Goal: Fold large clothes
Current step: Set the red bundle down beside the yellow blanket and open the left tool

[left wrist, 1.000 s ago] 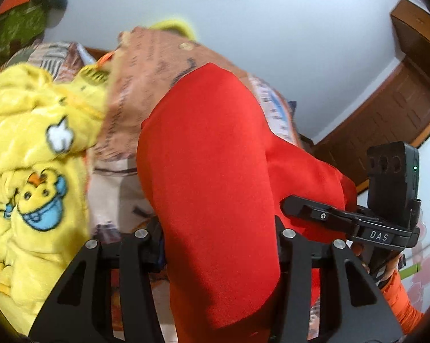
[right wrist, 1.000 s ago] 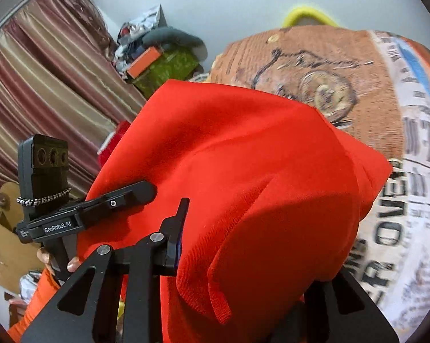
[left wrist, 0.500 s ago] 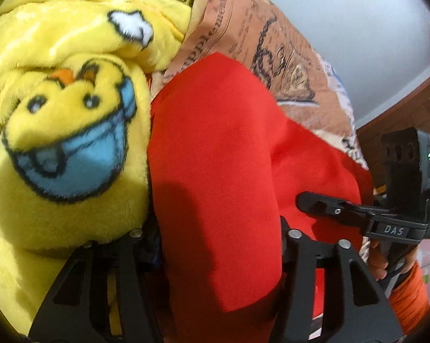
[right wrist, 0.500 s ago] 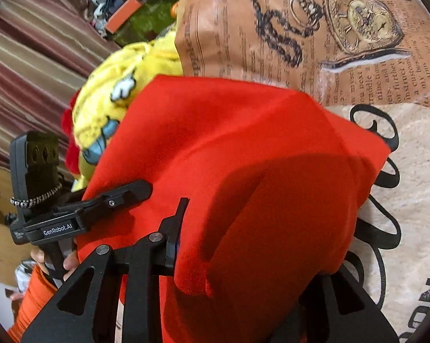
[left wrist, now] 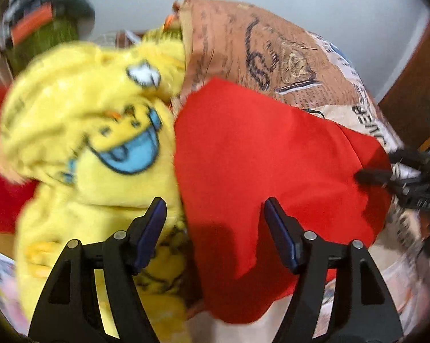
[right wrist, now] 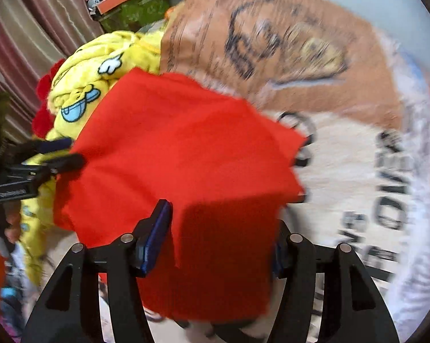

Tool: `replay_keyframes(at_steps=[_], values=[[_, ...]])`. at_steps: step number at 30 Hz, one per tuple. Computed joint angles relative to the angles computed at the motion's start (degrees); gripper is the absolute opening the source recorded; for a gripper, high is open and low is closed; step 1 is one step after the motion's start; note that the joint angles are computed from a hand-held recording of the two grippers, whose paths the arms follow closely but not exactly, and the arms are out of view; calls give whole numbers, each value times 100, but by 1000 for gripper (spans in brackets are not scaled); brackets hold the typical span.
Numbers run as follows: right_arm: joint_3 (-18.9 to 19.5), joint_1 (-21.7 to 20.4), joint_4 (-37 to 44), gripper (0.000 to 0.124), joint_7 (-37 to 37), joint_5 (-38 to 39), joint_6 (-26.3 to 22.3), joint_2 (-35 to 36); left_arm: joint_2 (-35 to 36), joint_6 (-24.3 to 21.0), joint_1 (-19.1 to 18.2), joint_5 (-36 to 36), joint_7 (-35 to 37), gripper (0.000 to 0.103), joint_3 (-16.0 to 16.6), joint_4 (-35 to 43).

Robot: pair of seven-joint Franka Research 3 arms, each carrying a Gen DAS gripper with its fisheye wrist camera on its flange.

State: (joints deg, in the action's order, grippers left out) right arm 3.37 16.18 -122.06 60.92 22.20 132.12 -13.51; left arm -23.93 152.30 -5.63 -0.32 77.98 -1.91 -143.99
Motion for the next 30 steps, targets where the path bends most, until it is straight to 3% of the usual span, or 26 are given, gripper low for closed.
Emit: replay_keyframes(at_steps=[3, 5, 11, 16, 19, 23, 26, 30], values=[[86, 60, -246, 62, 13, 14, 462, -224, -224, 60, 52, 249, -116, 86, -154, -200], [131, 131, -403, 72, 54, 34, 633, -317, -221, 11, -54, 199, -70, 86, -103, -253], [328, 116, -686, 72, 237, -802, 516, -328, -233, -126, -60, 182, -281, 88, -108, -589], [-43, 113, -846, 72, -154, -364, 280, -438, -584, 52, -127, 18, -227, 90, 38, -1032], [-15, -4, -994, 72, -164, -442, 385, -573, -769, 9, -60, 140, -367, 90, -71, -1183], [83, -129, -1272, 73, -73, -775, 555, -869, -928, -352, 141, 692, -704, 89, -443, -1184], [47, -197, -1284, 73, 93, -802, 358, -1050, -1087, -667, 162, 1076, -917, 89, -627, -1154], [-47, -243, -1306, 73, 171, -695, 316, -1393, -1458, -928, 45, 1299, -1123, 89, -636, -1126]])
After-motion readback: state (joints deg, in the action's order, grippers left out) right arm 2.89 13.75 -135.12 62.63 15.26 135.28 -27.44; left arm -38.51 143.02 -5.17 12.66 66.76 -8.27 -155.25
